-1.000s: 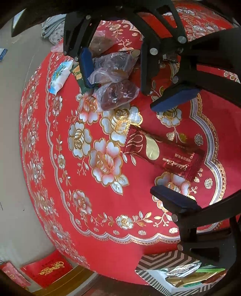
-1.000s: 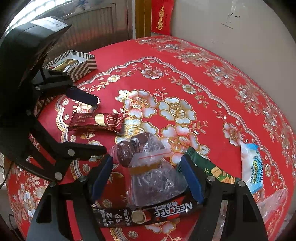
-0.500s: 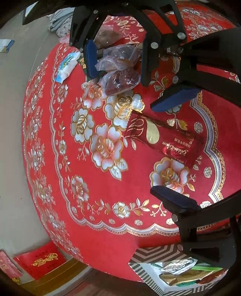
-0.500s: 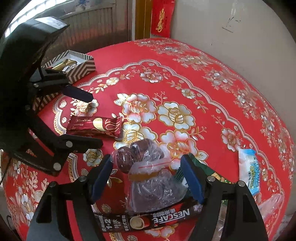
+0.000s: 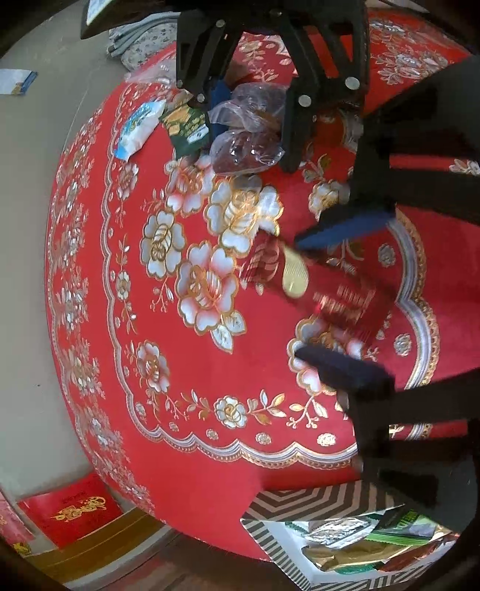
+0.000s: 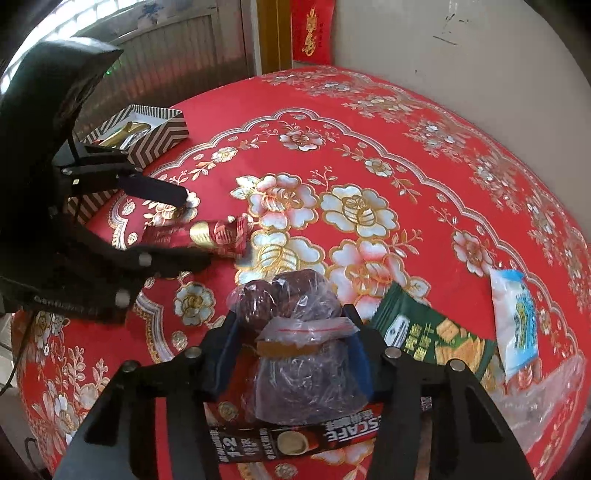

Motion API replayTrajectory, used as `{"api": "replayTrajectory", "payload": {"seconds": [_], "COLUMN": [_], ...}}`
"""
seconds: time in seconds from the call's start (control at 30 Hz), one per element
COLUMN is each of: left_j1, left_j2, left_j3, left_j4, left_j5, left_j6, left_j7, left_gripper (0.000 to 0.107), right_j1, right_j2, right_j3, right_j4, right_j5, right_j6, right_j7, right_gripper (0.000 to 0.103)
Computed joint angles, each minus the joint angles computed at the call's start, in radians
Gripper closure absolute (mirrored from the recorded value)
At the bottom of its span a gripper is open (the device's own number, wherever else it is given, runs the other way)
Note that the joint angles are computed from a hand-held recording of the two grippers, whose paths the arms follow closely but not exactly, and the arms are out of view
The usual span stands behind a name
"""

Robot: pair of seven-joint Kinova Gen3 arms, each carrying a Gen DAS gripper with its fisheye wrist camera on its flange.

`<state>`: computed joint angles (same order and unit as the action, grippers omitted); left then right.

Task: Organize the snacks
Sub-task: 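Grasp the red chocolate bar with the left tool while the right tool grasps the clear bag of dates, then carry the red chocolate bar and bag of dates over the striped tray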

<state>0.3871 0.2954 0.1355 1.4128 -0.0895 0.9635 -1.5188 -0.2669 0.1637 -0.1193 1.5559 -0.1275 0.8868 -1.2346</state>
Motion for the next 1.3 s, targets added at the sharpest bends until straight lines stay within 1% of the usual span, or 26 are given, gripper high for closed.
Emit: {"api": "replayTrajectory", "payload": {"seconds": [0.03,0.07,0.23,0.4,0.5,0.57,0.67,0.77,0.9,1.0,1.1,1.3], "left_j1": [0.005,0.007,0.014,0.026,0.049,0.053,0.051,0.037,0.034,0.026,0.027,0.006], "left_j2": [-0.004,-0.007,-0.038,-0.103,-0.150,-0.179,-0.208,-0.236,-0.276,-0.303,-0.324,-0.363], "left_j3": [0.000,0.000,0.000,0.006,0.011,0.019,0.032,0.045,0.064,0.077,0.099,0.114], "left_j4": [0.004,0.007,0.049,0.116,0.159,0.187,0.221,0.250,0.280,0.296,0.312,0.343], "left_j5": [-0.005,-0.006,-0.009,-0.033,-0.089,-0.109,-0.134,-0.118,-0.154,-0.159,-0.219,-0.229], "left_j6": [0.000,-0.001,-0.021,-0.068,-0.094,-0.110,-0.125,-0.139,-0.150,-0.154,-0.150,-0.157], "left_j7": [0.003,0.008,0.048,0.105,0.179,0.220,0.269,0.266,0.311,0.319,0.373,0.389], "left_gripper": [0.071,0.076,0.079,0.079,0.079,0.079,0.079,0.079,0.079,0.079,0.079,0.079], "right_j1": [0.000,0.003,0.018,0.014,0.008,-0.003,-0.012,-0.018,-0.029,-0.033,-0.041,-0.062], "right_j2": [-0.011,-0.017,-0.066,-0.129,-0.168,-0.200,-0.235,-0.263,-0.300,-0.318,-0.339,-0.363], "right_j3": [0.000,0.000,0.003,0.003,0.003,-0.004,0.002,0.008,0.027,0.014,-0.004,-0.016], "right_j4": [0.016,0.023,0.095,0.161,0.190,0.219,0.259,0.288,0.317,0.324,0.331,0.343], "right_j5": [-0.004,-0.015,-0.077,-0.098,-0.115,-0.099,-0.130,-0.146,-0.188,-0.168,-0.138,-0.113], "right_j6": [-0.012,-0.015,-0.075,-0.137,-0.167,-0.198,-0.239,-0.262,-0.274,-0.275,-0.275,-0.282], "right_j7": [-0.008,-0.010,-0.045,-0.089,-0.108,-0.149,-0.172,-0.192,-0.193,-0.230,-0.269,-0.320], "right_gripper": [0.052,0.052,0.052,0.052,0.052,0.052,0.052,0.052,0.052,0.052,0.052,0.052]}}
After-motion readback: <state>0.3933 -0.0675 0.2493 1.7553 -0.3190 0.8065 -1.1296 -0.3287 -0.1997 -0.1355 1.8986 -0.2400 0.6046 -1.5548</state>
